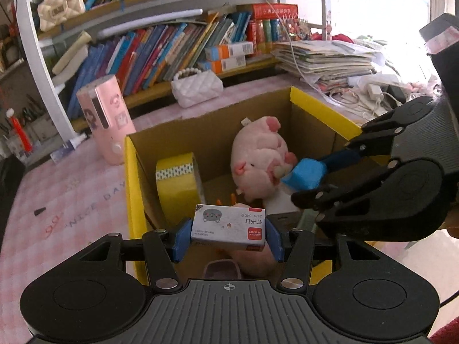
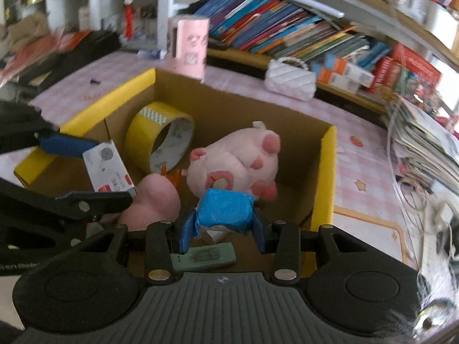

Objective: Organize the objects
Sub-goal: 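Lower both tools into the box and open them, releasing both items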

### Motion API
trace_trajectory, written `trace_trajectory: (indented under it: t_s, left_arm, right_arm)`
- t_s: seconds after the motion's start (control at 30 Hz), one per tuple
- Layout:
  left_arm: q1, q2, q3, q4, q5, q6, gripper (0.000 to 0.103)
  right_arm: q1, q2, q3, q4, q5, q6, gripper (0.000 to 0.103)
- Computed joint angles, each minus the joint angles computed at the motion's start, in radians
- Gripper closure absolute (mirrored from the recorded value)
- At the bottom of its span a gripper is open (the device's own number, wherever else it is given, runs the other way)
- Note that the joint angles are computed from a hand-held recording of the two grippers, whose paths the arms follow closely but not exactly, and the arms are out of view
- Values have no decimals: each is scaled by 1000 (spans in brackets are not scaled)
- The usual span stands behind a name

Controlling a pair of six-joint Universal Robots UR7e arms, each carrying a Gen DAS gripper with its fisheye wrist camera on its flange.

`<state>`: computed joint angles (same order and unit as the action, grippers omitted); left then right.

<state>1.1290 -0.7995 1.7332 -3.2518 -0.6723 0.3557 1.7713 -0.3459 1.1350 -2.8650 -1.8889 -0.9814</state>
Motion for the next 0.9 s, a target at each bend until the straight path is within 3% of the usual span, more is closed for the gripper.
trace_trajectory:
  t_s: [0.17, 0.43, 0.7, 0.9]
  left_arm:
    - [16, -22, -2, 74, -44, -101, 50]
    - [12, -15, -4, 69, -30, -112, 50]
    - [-6, -7, 16, 5, 19, -125, 48]
    - [-30, -15, 60, -79, 38, -110, 39]
  right_arm:
    - [-2, 28, -79, 125, -2, -11, 64]
    - [-1, 38, -149, 286, 0, 21, 64]
    - [-5, 31, -142, 296, 12, 35, 64]
    - [-8, 16, -114, 266, 25, 69, 63]
